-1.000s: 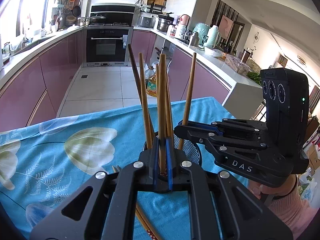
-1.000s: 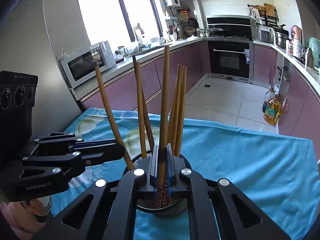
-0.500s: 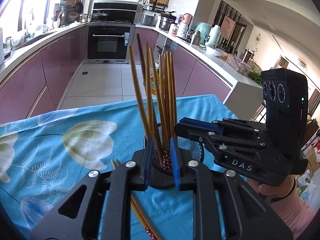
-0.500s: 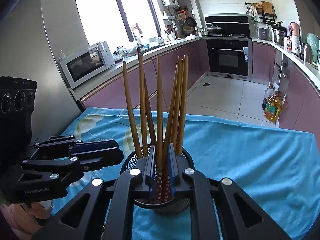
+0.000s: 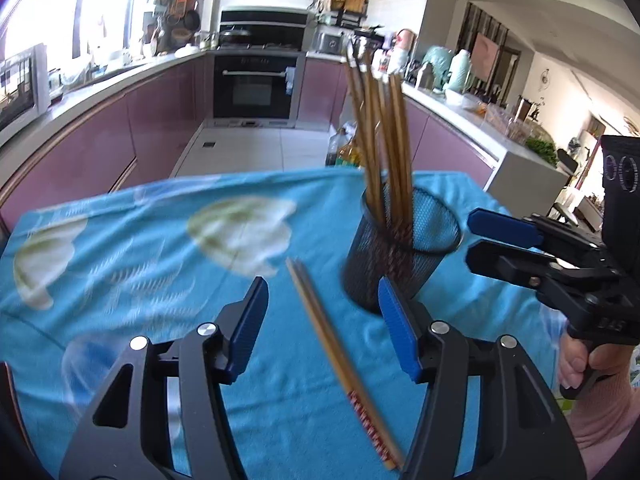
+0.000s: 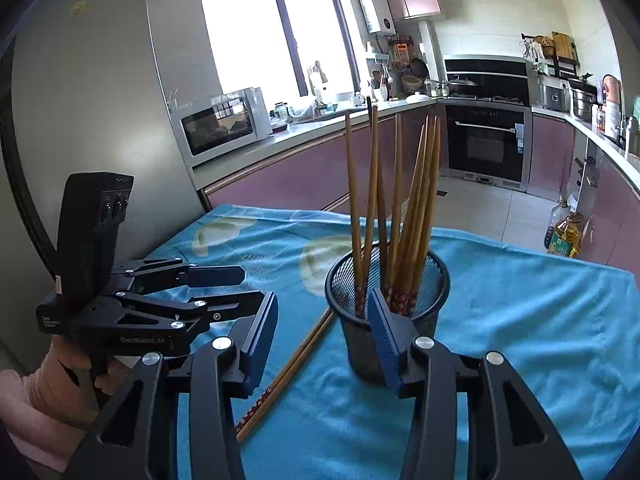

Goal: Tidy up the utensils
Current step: 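Open the right gripper to release the chopstick into the cup, then move the right gripper back over the last two chopsticks on the cloth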

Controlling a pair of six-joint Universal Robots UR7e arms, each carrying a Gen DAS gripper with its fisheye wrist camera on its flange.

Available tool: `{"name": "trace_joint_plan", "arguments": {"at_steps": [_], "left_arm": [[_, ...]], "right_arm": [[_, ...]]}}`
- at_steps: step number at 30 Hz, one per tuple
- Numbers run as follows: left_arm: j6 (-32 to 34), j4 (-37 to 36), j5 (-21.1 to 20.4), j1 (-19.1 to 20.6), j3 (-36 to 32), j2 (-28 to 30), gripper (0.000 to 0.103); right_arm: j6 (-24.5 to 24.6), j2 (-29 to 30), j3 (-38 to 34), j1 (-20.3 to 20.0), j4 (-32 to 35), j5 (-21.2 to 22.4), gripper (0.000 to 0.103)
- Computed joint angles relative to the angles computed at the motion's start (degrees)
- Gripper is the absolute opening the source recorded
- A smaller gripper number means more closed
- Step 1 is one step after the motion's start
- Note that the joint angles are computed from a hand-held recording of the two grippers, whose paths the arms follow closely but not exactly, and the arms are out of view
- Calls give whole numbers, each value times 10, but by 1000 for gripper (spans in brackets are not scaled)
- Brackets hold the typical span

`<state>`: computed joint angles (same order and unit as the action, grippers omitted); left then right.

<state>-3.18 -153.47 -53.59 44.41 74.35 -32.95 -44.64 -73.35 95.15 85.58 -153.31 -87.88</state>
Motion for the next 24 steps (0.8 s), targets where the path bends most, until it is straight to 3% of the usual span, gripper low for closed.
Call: {"name": "trace_joint_plan", "arguments": {"at_steps": [4,9,24], "left_arm": [[-22,33,17,7,26,-6,57],[-42,51,0,17,46,-4,57],[-52,79,10,15,32,13,55]], "right_arm": [[22,8,3,-9,27,-15,46],[45,14,11,-18,42,-34,46],[59,24,25,-20,41,-60,48]]}}
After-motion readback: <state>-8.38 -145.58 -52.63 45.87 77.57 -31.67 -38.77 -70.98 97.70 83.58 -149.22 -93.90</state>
